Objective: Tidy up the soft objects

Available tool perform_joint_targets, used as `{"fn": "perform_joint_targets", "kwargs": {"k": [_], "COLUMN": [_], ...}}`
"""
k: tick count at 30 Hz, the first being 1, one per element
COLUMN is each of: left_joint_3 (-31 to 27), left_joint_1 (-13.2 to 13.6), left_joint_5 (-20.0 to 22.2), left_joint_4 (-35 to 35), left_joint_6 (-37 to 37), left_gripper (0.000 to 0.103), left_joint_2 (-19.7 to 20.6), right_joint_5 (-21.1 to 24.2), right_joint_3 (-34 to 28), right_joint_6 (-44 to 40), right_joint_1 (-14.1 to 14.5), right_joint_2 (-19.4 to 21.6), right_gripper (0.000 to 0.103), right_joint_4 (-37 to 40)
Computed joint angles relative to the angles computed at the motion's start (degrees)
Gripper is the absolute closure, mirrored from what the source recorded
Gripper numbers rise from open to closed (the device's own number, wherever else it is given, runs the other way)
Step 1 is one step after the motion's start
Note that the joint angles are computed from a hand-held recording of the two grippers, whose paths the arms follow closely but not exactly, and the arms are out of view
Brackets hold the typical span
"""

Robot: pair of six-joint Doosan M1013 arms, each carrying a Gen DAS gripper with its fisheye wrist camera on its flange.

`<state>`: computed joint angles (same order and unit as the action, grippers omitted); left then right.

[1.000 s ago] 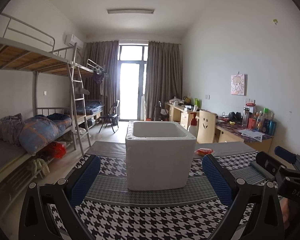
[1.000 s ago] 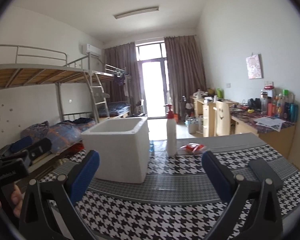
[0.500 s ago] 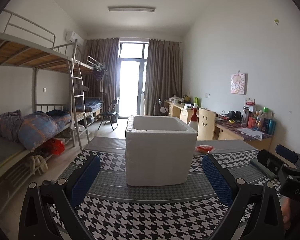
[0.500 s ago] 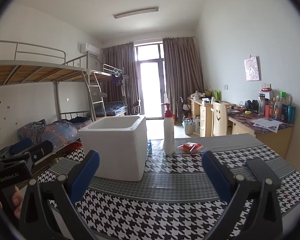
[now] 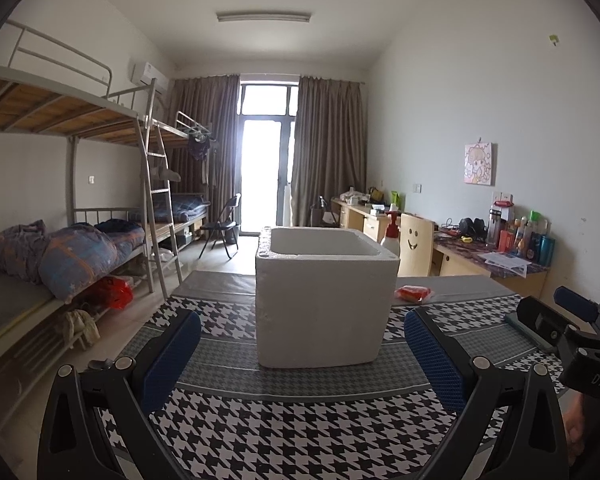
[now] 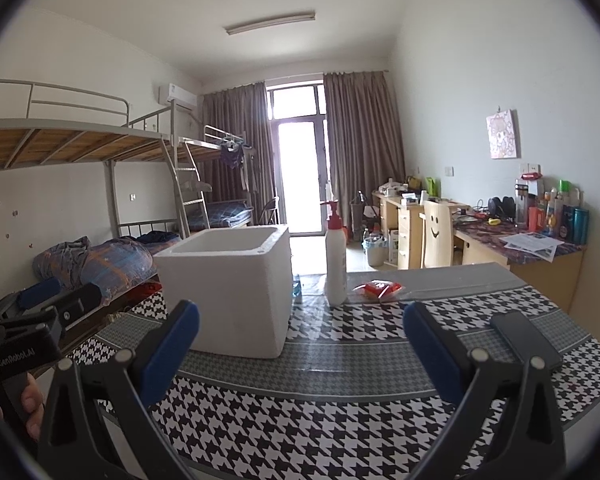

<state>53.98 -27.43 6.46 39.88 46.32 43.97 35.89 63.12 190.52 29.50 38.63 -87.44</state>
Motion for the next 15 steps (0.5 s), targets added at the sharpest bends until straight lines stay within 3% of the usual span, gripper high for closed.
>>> {"fn": "perform_joint_targets", "kwargs": {"k": [15], "left_joint_3": [-0.26], "left_joint_1": [0.05], "left_joint_5": [-0.01], "left_joint_4": [-8.01], "left_joint_6": [9.19], "left_gripper": [0.001], "left_joint_2": [0.19], "right_joint_5": [0.49], "right_joint_3": [-0.39], "right_joint_6": [-0.62], "right_joint_1": [0.10], "right_joint_2": [0.17], "right_gripper": [0.000], "right_joint_4": [0.92]}}
